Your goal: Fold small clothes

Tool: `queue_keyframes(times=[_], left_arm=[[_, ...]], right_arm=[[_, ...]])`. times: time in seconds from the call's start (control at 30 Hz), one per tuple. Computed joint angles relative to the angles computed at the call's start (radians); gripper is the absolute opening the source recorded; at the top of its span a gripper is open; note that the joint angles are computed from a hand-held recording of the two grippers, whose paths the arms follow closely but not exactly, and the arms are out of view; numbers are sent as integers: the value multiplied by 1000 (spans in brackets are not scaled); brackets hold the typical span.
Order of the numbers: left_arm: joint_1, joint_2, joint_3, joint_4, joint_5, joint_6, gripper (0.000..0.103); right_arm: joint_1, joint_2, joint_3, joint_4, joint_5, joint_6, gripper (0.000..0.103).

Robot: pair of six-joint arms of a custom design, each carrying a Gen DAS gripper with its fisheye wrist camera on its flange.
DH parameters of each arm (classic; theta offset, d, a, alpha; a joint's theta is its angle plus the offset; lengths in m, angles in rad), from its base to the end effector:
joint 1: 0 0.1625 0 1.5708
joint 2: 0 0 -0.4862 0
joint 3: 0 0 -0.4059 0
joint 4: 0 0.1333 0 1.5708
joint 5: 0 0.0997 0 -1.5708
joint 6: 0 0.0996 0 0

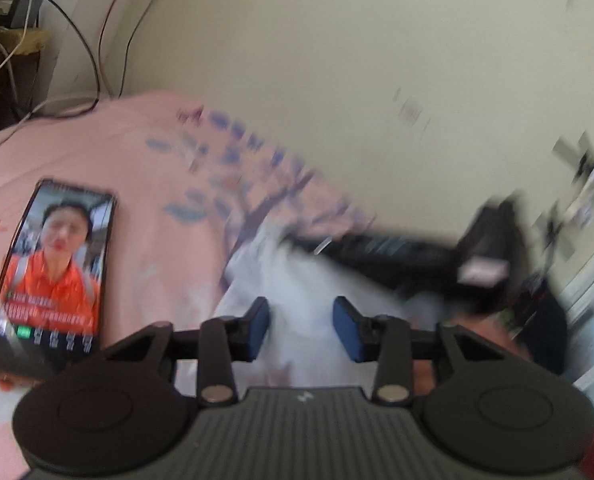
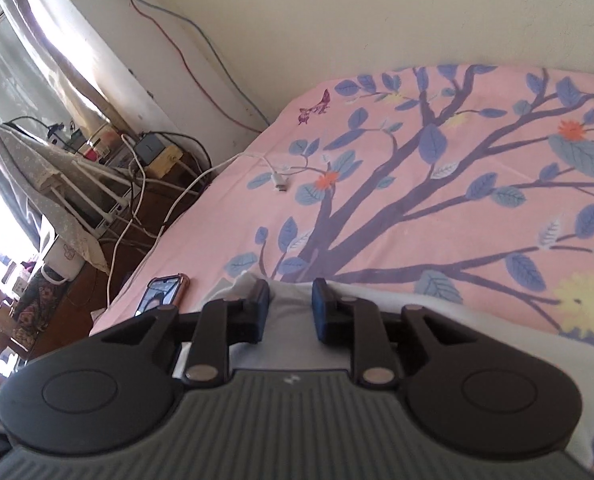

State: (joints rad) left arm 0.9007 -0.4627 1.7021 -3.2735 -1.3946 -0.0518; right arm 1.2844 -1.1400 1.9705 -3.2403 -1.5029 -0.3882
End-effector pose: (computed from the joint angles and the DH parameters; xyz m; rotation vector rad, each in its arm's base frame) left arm -0.3167 -0.6424 -0.0475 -0.8659 -2.9195 0.7669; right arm -0.0401 -0.6318 0.3124 0.1775 -2.6841 1.1622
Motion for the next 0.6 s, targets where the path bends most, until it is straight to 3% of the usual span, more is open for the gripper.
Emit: queue_keyframes(times=[0.07, 0.13, 0.23, 0.3, 0.37, 0.4, 0.5, 0.53, 0.6], left_arm=[[20, -4, 5, 28, -5, -27, 29], [32, -13, 18, 30, 23, -44, 16], [47, -30, 37, 22, 7, -56, 13], [42, -47, 61, -3, 7, -38, 23], [30, -60, 91, -61, 33, -12, 55], [25, -65, 101, -91, 42, 5, 60], [22, -72, 94, -112, 32, 41, 80], [22, -69, 82, -106, 27, 46, 90], [22, -55, 49, -77, 13, 53, 95]], right_arm=[[-13, -37, 53, -52, 26, -17, 35], [-44, -82, 122, -116, 105, -55, 40], [-103, -155, 220, -182, 201, -63, 47], [-148, -205, 280, -204, 252, -62, 48], [-212, -267, 334, -199, 309, -79, 60], [-238, -293, 348, -184, 325, -87, 65], [-304, -356, 382, -148, 346, -92, 66], [-322, -369, 392, -148, 350, -84, 66], [-343, -380, 406, -156, 354, -68, 67]])
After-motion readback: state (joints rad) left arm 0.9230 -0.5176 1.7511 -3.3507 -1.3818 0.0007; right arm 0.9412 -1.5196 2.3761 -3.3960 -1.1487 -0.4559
